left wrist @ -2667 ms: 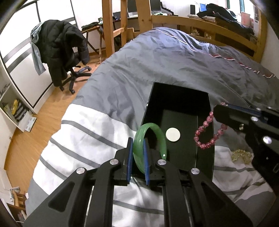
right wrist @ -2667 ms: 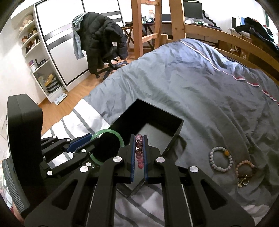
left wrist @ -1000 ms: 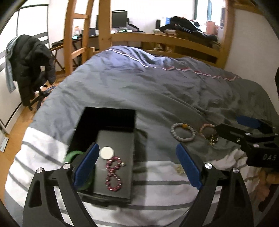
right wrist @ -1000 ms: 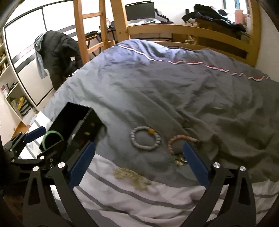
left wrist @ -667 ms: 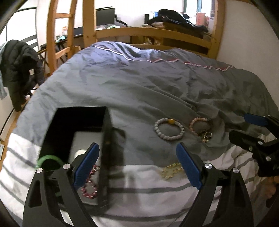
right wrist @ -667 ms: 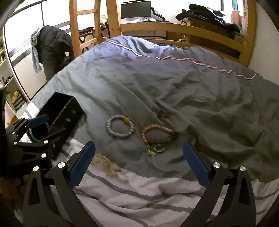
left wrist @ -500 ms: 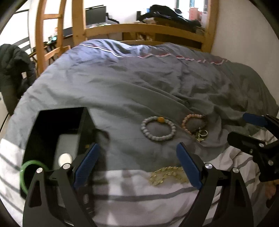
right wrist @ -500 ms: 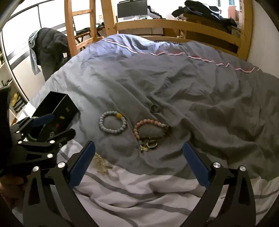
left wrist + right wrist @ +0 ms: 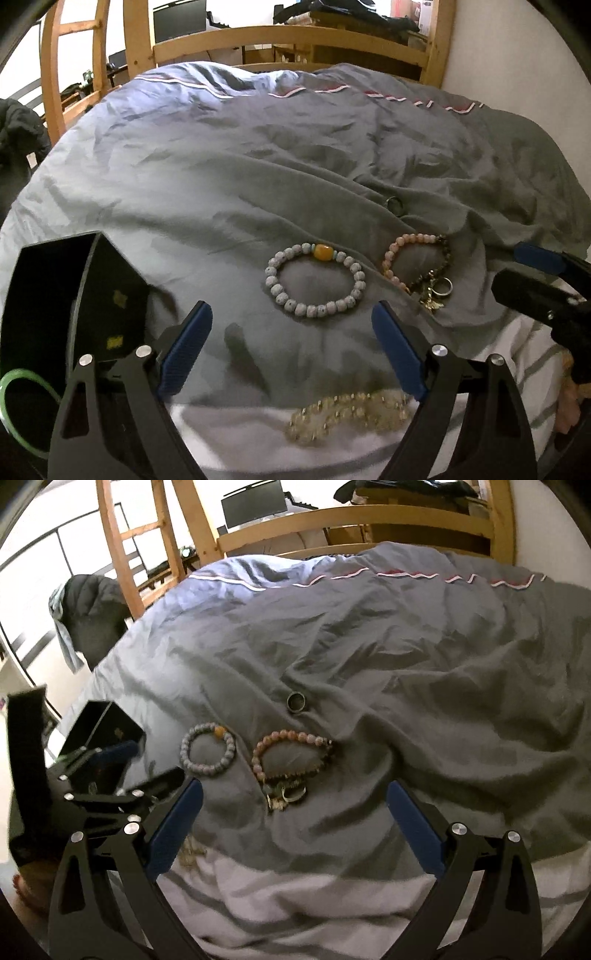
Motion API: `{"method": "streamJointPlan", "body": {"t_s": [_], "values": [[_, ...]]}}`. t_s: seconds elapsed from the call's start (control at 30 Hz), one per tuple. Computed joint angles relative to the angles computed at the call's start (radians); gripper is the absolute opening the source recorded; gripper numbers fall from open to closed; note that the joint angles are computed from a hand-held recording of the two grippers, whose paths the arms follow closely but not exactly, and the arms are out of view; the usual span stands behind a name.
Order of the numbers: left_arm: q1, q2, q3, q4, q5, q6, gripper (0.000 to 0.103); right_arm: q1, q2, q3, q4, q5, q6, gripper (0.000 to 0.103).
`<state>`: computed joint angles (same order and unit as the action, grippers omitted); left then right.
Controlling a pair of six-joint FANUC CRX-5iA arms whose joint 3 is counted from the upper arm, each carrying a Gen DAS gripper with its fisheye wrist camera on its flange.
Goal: Organize jewelry
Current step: 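Move the left tool to the white bead bracelet while the right tool moves to the dark bead bracelet, then close the left tool on the white bead bracelet while the right tool grasps the dark bead bracelet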
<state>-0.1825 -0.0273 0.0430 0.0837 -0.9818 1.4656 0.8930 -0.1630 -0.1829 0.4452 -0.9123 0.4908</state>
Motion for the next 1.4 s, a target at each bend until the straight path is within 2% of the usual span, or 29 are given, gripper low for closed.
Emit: {"method": "streamJointPlan", "body": {"t_s": [0.03,0.1,0.5,0.57,0.67,0.73,0.77,0.83,1.0,1.27,1.33,1.4], "values": [[-0.001,0.009,0.006,-0.001,-0.001,0.002,0.084,-0.006,0.003,0.001,-0.011,0.01,0.004,0.085],[0.003,0.025,0.013,0.005,0.001,0.003,0.081,-0.021,0.02,0.013,-0.05,0.018,0.026,0.074],[0.006,0.08,0.036,0.012,0.007,0.009,0.076,-0.077,0.122,0.089,-0.173,0.017,0.117,0.055],[0.008,0.085,0.044,0.005,-0.004,0.021,0.069,-0.083,0.132,0.094,-0.184,0.012,0.12,0.048],[0.012,0.085,0.047,-0.003,-0.005,0.039,0.057,-0.091,0.127,0.09,-0.202,0.025,0.119,0.031],[0.014,0.081,0.046,-0.008,-0.005,0.052,0.039,-0.089,0.123,0.083,-0.194,0.029,0.111,0.019],[0.017,0.078,0.043,-0.002,-0.002,0.052,0.035,-0.085,0.121,0.079,-0.186,0.029,0.106,0.016],[0.021,0.072,0.034,0.01,0.006,0.046,0.019,-0.081,0.116,0.073,-0.185,0.038,0.115,0.016],[0.013,0.069,0.029,0.026,0.015,0.012,0.015,-0.074,0.107,0.066,-0.177,0.057,0.13,0.015],[0.019,0.085,0.036,0.045,-0.01,0.007,0.015,-0.071,0.111,0.071,-0.166,0.061,0.129,0.014],[0.021,0.095,0.042,0.06,-0.023,-0.006,0.028,-0.075,0.118,0.081,-0.182,0.05,0.142,0.014],[0.01,0.097,0.047,0.039,-0.022,-0.006,0.029,-0.074,0.121,0.084,-0.188,0.044,0.146,0.014]]}}
